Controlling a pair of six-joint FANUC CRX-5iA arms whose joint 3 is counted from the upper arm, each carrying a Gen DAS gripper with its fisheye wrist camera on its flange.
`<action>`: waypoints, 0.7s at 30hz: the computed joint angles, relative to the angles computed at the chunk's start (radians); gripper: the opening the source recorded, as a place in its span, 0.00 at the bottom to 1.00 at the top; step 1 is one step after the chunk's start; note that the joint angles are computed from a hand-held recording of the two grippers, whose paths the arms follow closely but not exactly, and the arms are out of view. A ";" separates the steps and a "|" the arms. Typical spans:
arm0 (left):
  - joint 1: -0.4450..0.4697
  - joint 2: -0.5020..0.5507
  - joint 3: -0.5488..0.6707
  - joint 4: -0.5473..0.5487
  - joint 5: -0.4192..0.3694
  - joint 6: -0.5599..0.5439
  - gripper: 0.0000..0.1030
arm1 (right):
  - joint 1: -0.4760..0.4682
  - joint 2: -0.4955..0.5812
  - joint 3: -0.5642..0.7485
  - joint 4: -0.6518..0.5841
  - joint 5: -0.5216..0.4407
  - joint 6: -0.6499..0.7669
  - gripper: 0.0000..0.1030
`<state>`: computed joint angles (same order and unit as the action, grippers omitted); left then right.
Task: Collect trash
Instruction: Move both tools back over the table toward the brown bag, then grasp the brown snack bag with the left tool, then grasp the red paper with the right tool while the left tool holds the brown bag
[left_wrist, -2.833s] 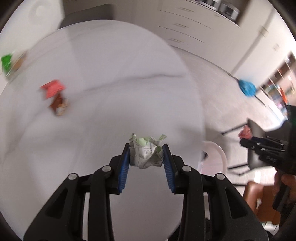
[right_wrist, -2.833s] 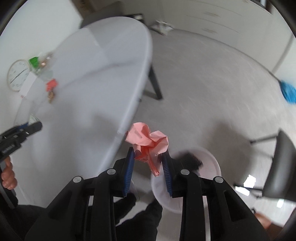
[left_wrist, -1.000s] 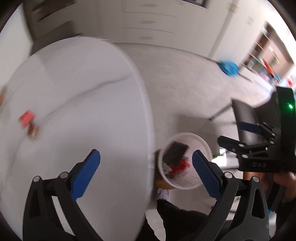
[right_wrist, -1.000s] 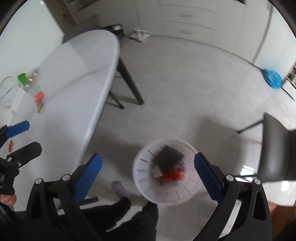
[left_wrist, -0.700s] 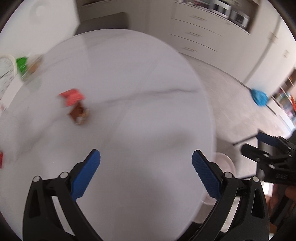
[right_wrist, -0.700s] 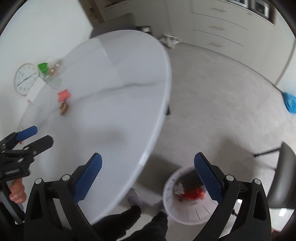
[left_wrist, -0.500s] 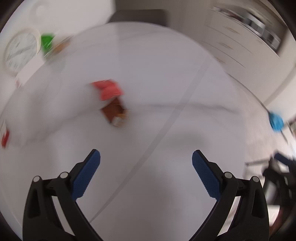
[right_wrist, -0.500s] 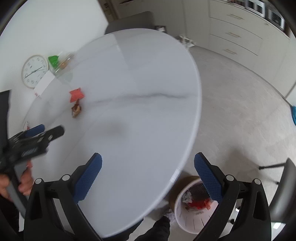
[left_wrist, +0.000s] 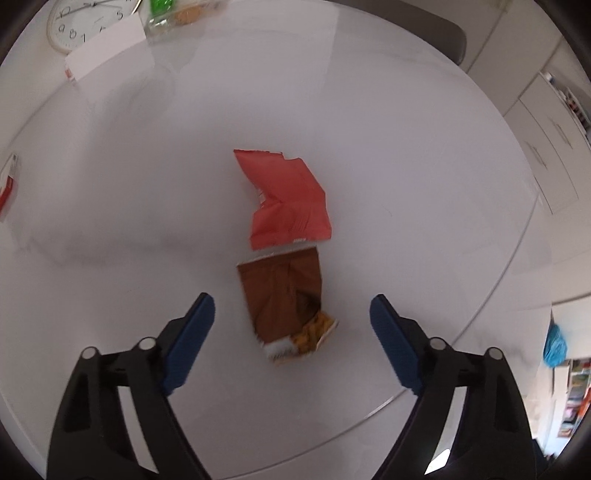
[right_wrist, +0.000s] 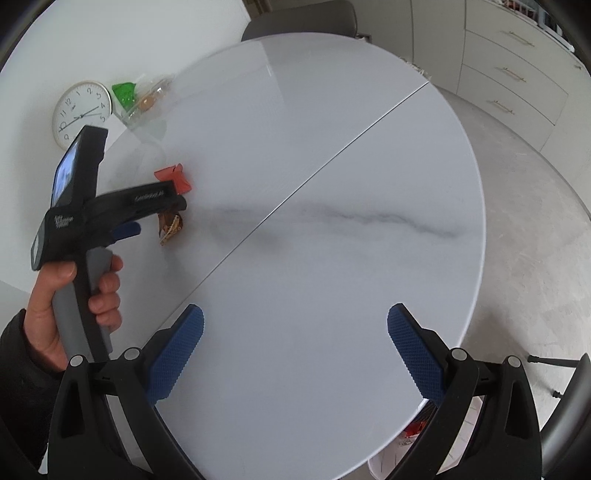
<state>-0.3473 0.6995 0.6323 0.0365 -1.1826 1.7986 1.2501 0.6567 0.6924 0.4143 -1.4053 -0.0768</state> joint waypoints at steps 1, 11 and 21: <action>-0.005 0.018 0.026 -0.005 -0.018 0.004 0.72 | -0.005 -0.002 -0.002 -0.004 0.003 0.008 0.96; -0.014 0.047 0.070 -0.017 -0.061 0.041 0.37 | -0.020 -0.020 -0.029 -0.011 0.023 0.020 0.96; 0.023 -0.028 -0.087 0.100 0.054 -0.070 0.24 | -0.019 -0.015 -0.026 -0.006 0.029 0.003 0.96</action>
